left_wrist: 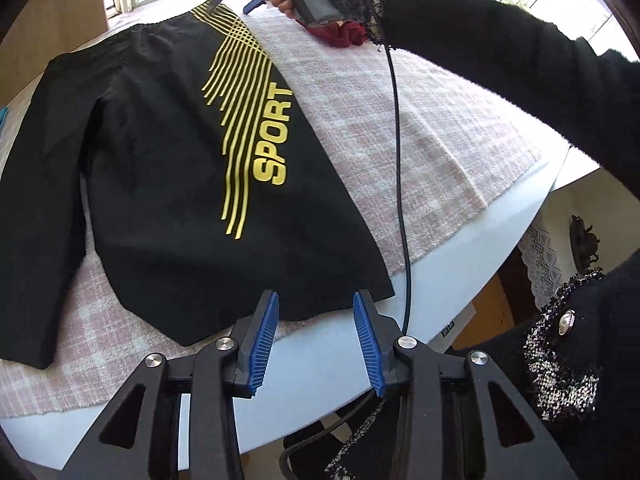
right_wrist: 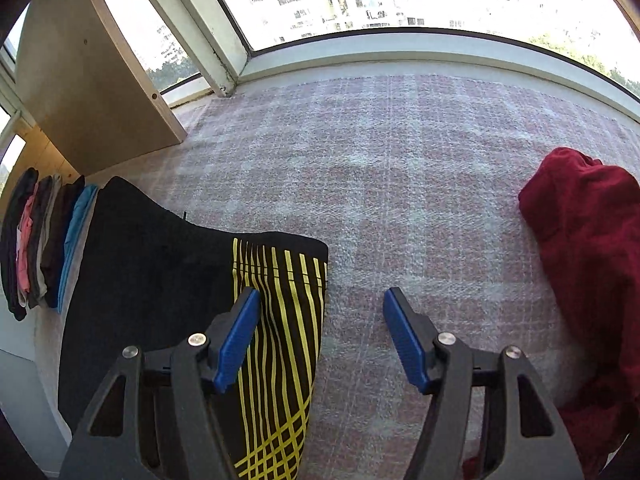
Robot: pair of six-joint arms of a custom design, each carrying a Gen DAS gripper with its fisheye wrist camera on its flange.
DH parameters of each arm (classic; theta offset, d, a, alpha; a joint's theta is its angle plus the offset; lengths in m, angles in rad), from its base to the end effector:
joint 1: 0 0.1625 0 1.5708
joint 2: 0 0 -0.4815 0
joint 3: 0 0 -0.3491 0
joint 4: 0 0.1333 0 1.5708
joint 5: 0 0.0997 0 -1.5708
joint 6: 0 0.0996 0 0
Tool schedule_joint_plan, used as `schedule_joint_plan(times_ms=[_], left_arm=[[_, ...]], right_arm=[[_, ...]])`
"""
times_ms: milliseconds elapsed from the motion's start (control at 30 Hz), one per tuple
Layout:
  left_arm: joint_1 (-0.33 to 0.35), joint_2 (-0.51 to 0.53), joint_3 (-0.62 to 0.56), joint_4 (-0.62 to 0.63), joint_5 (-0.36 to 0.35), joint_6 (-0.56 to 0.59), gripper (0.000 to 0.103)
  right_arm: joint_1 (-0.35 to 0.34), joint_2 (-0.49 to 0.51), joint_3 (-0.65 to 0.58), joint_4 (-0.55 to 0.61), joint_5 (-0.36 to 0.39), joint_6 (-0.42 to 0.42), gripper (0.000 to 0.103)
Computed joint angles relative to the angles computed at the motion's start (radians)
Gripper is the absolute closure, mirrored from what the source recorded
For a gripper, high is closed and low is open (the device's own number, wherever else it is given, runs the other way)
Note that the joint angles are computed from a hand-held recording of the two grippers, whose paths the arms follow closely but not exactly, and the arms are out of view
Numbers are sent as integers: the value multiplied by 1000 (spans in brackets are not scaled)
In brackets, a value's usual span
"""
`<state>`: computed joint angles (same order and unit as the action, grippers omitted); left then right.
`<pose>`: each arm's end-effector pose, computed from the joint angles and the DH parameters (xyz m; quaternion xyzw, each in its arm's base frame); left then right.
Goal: Fold clothes
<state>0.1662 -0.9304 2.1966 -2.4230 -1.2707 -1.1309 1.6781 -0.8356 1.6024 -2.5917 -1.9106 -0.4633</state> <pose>-0.4123 -0.2342 0.0883 0.1624 0.9544 -0.0790 0.2376 0.1739 -0.6797 0.2116 0.2546 -0.9442 0.0932 0.1872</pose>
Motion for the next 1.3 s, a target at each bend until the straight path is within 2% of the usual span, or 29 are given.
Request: schedule_joint_plan(times_ms=[100, 200, 367, 400, 433, 467, 500, 600, 700, 833, 933, 1033, 1100, 1133, 1300], left_arm=[[24, 71, -45, -31, -17, 78, 65], [38, 123, -79, -9, -13, 106, 62], [44, 148, -102, 17, 6, 123, 62], [45, 145, -101, 18, 8, 122, 70], [50, 139, -96, 5, 1, 121, 93], [62, 131, -83, -29, -18, 114, 103], [71, 121, -68, -62, -32, 102, 102], [85, 90, -31, -136, -42, 77, 102], [81, 43, 5, -217, -30, 55, 102], [62, -26, 30, -282, 14, 35, 102], [53, -64, 50, -315, 48, 46, 102], [57, -110, 116, -433, 53, -14, 102], [44, -150, 164, -501, 86, -50, 102], [33, -172, 183, -509, 113, -64, 102], [-29, -364, 272, -384, 236, -145, 102]], right_arm=[[-4, -2, -8, 16, 17, 24, 40], [-13, -6, -19, 46, 50, 48, 40], [-5, -1, -17, 46, 27, 0, 40], [-2, 1, -16, 44, 24, -10, 40], [1, 3, -15, 41, 17, -21, 40], [4, 6, -14, 38, 11, -31, 51], [8, 10, -17, 44, 1, -42, 81], [22, 16, -23, 58, -33, -68, 96], [31, 5, -32, 78, -31, -72, 98], [33, -26, -52, 112, 32, -33, 98], [58, -8, -57, 97, -51, -37, 99], [65, -8, -73, 116, -50, 30, 99], [77, -11, -84, 129, -52, 72, 99], [87, -12, -90, 138, -56, 89, 99], [170, 0, -116, 155, -55, 132, 99]])
